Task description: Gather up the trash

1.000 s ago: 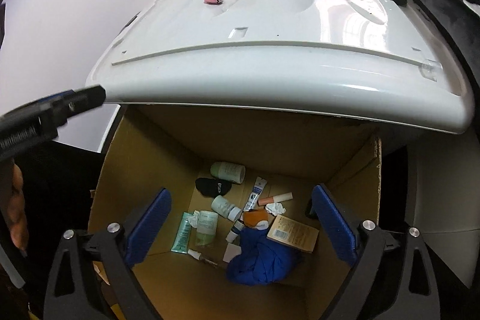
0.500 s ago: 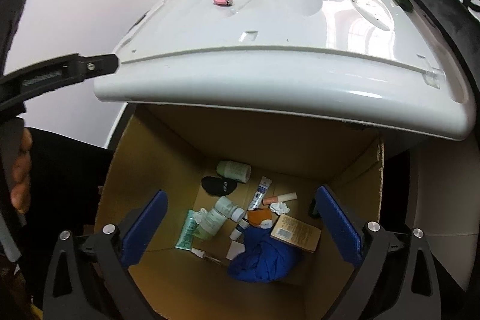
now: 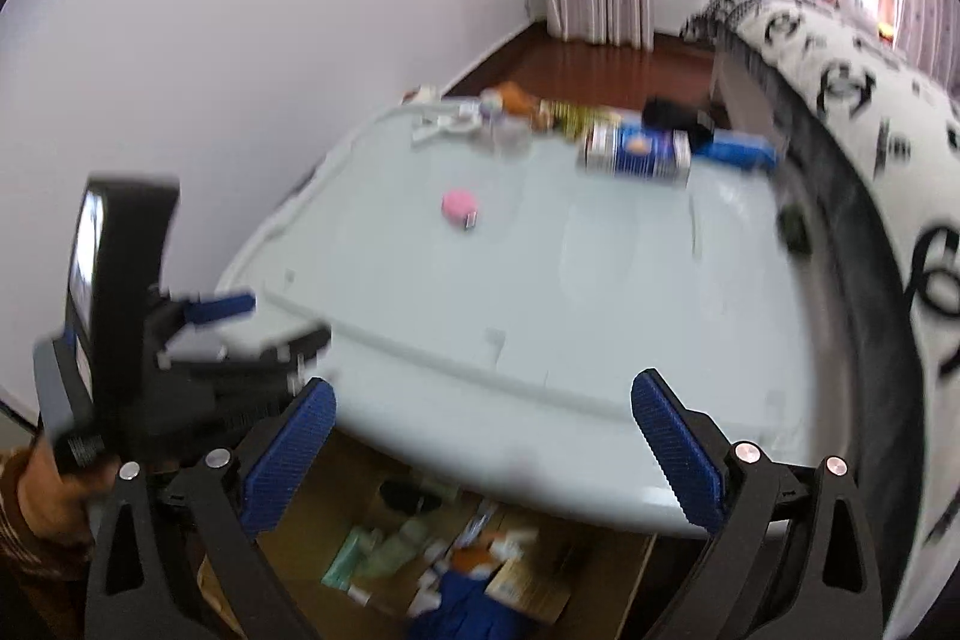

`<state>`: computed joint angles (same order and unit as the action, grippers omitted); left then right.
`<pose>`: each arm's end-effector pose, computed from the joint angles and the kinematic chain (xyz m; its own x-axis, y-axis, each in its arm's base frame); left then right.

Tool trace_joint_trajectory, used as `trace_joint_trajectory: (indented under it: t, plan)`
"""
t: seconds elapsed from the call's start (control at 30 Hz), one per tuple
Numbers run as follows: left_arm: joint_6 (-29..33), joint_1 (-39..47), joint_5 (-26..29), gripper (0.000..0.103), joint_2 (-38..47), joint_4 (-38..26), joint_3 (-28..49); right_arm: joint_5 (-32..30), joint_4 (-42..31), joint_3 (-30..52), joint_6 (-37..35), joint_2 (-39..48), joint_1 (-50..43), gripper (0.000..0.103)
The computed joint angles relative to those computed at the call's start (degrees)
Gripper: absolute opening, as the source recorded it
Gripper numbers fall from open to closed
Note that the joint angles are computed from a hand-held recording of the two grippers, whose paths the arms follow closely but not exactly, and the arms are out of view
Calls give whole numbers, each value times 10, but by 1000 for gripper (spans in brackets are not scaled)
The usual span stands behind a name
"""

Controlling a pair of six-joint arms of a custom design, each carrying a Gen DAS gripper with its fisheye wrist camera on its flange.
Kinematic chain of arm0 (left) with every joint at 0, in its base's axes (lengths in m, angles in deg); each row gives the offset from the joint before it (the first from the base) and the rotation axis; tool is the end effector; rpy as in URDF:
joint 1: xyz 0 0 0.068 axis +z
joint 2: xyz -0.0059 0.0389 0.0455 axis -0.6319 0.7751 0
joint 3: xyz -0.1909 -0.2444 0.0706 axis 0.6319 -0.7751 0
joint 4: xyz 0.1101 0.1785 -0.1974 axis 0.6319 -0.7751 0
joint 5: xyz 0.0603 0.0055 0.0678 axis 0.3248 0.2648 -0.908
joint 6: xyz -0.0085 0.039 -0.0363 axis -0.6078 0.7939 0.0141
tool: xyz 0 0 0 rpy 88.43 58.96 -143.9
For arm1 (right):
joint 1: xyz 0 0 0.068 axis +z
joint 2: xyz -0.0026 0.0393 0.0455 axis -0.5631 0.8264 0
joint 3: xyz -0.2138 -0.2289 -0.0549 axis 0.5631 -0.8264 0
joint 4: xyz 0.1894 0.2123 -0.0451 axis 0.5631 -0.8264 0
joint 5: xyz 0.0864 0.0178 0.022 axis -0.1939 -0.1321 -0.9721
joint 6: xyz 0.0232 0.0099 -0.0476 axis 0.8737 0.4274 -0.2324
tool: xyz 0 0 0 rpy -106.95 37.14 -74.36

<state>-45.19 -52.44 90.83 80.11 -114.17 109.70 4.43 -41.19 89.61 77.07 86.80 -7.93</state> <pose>0.3524 -0.0847 0.2550 -0.7805 0.3726 -0.5020 0.4029 0.9138 0.0518 0.2660 0.1233 0.2984 -0.7714 0.1189 -0.6251 0.0449 0.9901 0.1330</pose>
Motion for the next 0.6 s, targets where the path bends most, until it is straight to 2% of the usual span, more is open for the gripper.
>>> trace_joint_trajectory:
  t: [0.2,0.6]
  plan:
    - [-3,-1,-2,72,16,1,11,-12,27,31,-31,19,-32,98]
    - [-7,-1,-4,72,24,5,17,-23,43,17,-30,37,-42,98]
